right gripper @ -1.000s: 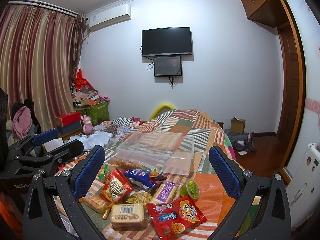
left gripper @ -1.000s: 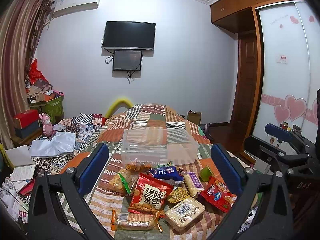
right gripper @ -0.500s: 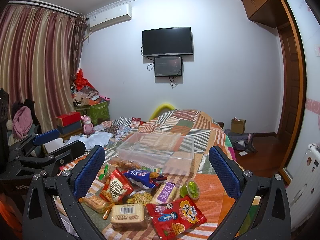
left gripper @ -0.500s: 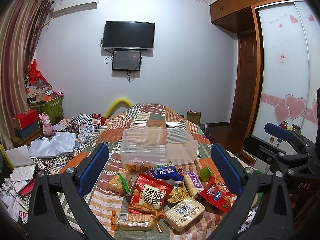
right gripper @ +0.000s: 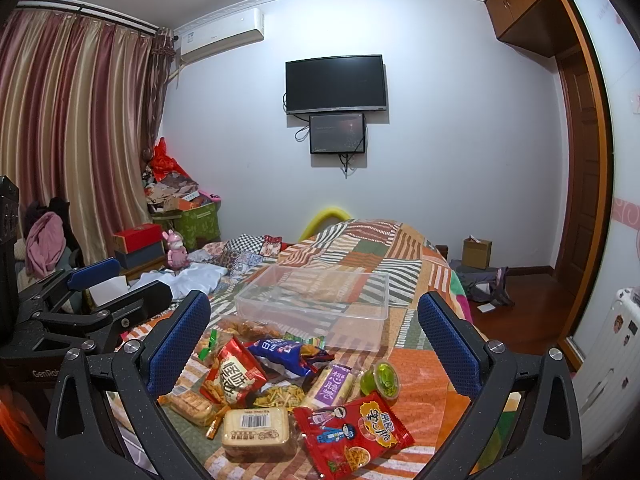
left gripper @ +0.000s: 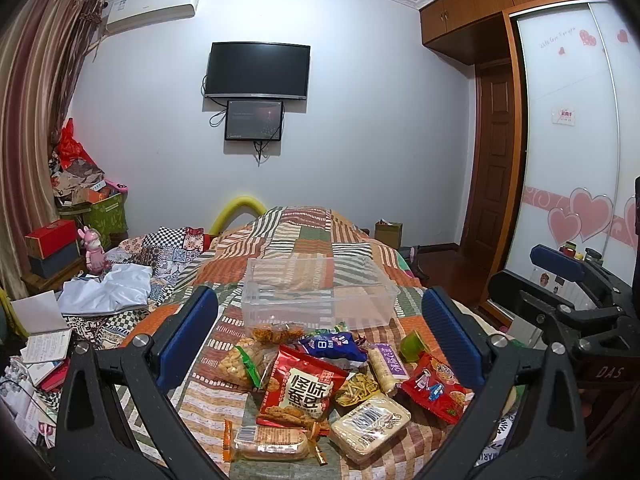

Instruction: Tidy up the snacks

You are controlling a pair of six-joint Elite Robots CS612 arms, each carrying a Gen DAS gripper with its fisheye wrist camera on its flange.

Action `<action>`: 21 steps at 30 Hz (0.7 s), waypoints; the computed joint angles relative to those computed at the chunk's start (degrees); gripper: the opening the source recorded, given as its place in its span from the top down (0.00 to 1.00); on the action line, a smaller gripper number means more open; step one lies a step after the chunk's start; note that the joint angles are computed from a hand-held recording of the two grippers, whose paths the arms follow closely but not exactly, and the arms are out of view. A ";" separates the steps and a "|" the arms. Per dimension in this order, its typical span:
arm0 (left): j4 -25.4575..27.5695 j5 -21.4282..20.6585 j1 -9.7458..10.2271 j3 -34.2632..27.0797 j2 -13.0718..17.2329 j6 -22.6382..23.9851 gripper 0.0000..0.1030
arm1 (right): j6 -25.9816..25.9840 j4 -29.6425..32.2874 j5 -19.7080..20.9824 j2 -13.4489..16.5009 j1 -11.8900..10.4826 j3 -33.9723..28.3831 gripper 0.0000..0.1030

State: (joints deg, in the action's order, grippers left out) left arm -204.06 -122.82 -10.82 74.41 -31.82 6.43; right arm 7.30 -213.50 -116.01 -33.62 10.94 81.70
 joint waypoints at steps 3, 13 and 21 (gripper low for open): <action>0.41 0.05 0.01 -0.10 0.05 0.28 0.00 | 0.10 0.19 0.11 -0.02 -0.04 0.01 0.00; 7.13 0.64 -0.21 -1.54 0.84 3.54 0.00 | 1.53 4.21 0.41 0.44 -0.82 0.15 0.00; 19.56 3.16 -0.68 -5.66 3.00 6.73 0.00 | 5.86 13.66 2.29 0.87 -2.93 1.26 0.00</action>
